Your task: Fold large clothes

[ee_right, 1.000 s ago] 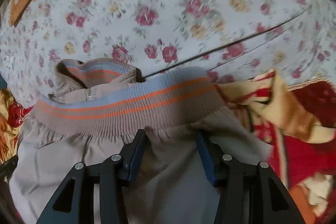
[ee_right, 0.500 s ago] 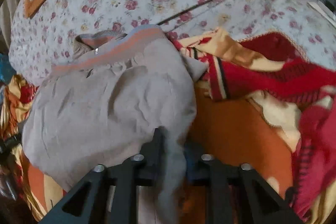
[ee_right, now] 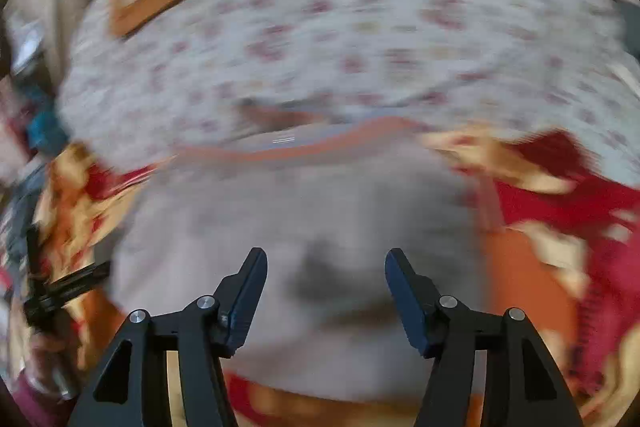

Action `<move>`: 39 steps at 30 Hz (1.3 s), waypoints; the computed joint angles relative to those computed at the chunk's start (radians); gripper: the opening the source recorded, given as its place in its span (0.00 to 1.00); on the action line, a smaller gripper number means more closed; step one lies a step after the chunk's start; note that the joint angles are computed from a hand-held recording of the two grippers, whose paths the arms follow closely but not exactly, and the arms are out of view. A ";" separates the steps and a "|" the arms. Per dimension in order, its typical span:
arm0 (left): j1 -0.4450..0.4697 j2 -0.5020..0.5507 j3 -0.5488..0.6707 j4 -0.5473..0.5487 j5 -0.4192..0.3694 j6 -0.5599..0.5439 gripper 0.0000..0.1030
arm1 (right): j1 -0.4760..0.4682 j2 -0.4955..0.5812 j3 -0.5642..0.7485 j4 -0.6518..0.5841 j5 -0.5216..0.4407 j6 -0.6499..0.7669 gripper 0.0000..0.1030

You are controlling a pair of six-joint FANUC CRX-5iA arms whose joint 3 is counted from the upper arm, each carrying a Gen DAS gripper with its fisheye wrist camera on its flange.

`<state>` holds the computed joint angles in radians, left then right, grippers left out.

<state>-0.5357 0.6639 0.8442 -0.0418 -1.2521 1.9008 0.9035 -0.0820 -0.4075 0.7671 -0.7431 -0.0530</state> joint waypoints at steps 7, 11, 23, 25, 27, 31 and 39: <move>0.009 -0.001 -0.020 0.023 0.021 -0.004 0.72 | -0.013 0.248 0.262 -0.069 0.087 0.184 0.57; 0.011 0.004 -0.022 0.033 0.027 -0.008 0.72 | -0.010 0.409 0.446 -0.193 -0.005 0.347 0.57; 0.048 -0.043 -0.147 0.161 0.144 -0.025 0.72 | -0.022 0.367 0.413 -0.131 0.002 0.310 0.57; 0.062 -0.063 -0.191 0.210 0.189 -0.026 0.72 | -0.033 0.378 0.430 -0.124 -0.018 0.301 0.57; 0.068 -0.082 -0.221 0.234 0.234 -0.021 0.72 | -0.052 0.399 0.461 -0.143 -0.024 0.310 0.57; 0.059 -0.074 -0.190 0.194 0.231 -0.009 0.72 | -0.083 0.493 0.588 -0.230 -0.100 0.410 0.57; 0.035 -0.019 -0.092 0.134 0.147 -0.030 0.72 | -0.086 0.537 0.662 -0.292 -0.115 0.544 0.57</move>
<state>-0.5005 0.6447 0.7525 0.0919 -1.1052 1.8704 0.8177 0.4547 0.2543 0.4753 -0.8578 0.4909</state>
